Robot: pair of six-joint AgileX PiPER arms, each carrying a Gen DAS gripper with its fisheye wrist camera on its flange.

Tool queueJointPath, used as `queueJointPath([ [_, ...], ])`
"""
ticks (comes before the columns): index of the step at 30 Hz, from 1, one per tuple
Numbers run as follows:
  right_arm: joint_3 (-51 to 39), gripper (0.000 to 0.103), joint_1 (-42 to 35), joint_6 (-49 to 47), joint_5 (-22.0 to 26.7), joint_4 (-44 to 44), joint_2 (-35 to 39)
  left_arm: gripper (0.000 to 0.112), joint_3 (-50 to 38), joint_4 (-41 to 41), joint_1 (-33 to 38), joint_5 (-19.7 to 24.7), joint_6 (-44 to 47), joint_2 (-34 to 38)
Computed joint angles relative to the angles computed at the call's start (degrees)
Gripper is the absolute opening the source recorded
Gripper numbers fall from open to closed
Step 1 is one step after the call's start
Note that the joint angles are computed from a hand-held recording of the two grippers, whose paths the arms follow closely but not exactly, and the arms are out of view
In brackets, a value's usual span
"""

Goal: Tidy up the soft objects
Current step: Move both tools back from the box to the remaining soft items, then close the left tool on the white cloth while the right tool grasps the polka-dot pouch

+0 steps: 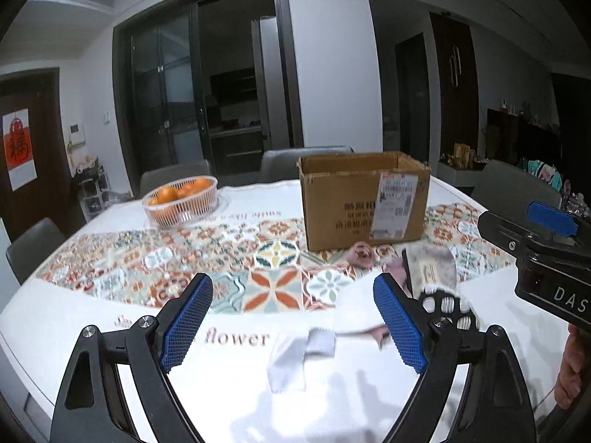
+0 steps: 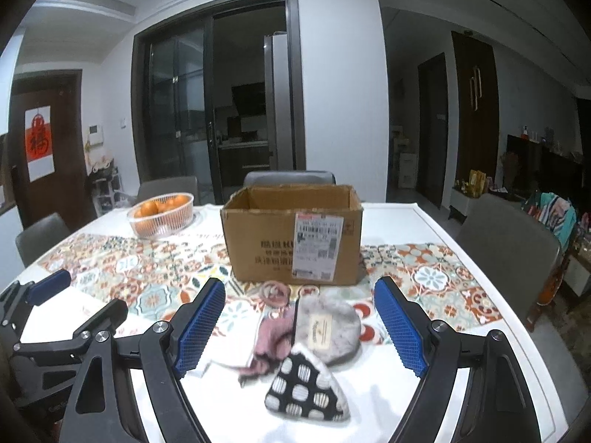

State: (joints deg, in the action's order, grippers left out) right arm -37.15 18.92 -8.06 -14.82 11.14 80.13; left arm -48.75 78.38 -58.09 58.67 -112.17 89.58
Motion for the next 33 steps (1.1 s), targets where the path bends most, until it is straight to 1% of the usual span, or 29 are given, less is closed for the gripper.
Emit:
queueJointPath([
  [3,2.1,0.084,0.4,-0.3,-0.7,0.5,-0.2,0.089,0.9,-0.8,-0.5,-0.3,-1.6,0.9],
  [5,3.0,0.084,0.2,1.7,-0.7,-1.5,0.1,0.089,1.7,-1.1,-0.3,-1.9,-2.5,0.9],
  [7,3.6,0.084,0.3,0.9,-0.5,-0.7,0.8,0.089,2.4,-1.8,0.0,-3.4,-3.2,1.2],
  [11,4.5,0.084,0.0,2.7,-0.4,-1.5,2.3,0.089,3.2,-2.5,1.1,-6.4,-4.1,2.3],
  [14,4.7,0.084,0.3,1.2,-0.4,0.1,3.7,0.089,4.1,-2.4,1.6,-8.0,-5.8,3.4],
  [18,5.0,0.084,1.1,-3.6,-1.8,4.8,6.0,0.089,4.5,-2.5,2.6,-10.2,-7.0,4.9],
  [22,4.9,0.084,2.1,-9.3,-3.4,10.6,8.2,0.089,4.3,-2.3,3.5,-10.9,-7.6,6.8],
  [25,4.2,0.084,2.4,-12.2,-4.3,13.5,10.1,0.089,4.2,-1.9,4.4,-11.4,-7.6,8.1],
  [28,3.2,0.084,2.3,-13.3,-4.9,14.2,11.8,0.089,3.6,-1.7,5.1,-11.5,-7.1,9.2],
  [31,2.4,0.084,2.2,-12.5,-6.0,13.2,13.3,0.089,2.9,-1.1,6.5,-12.3,-6.5,10.1],
  [33,1.2,0.084,1.4,-10.1,-5.3,10.5,14.4,0.089,2.3,-0.5,7.7,-12.9,-6.2,10.8],
])
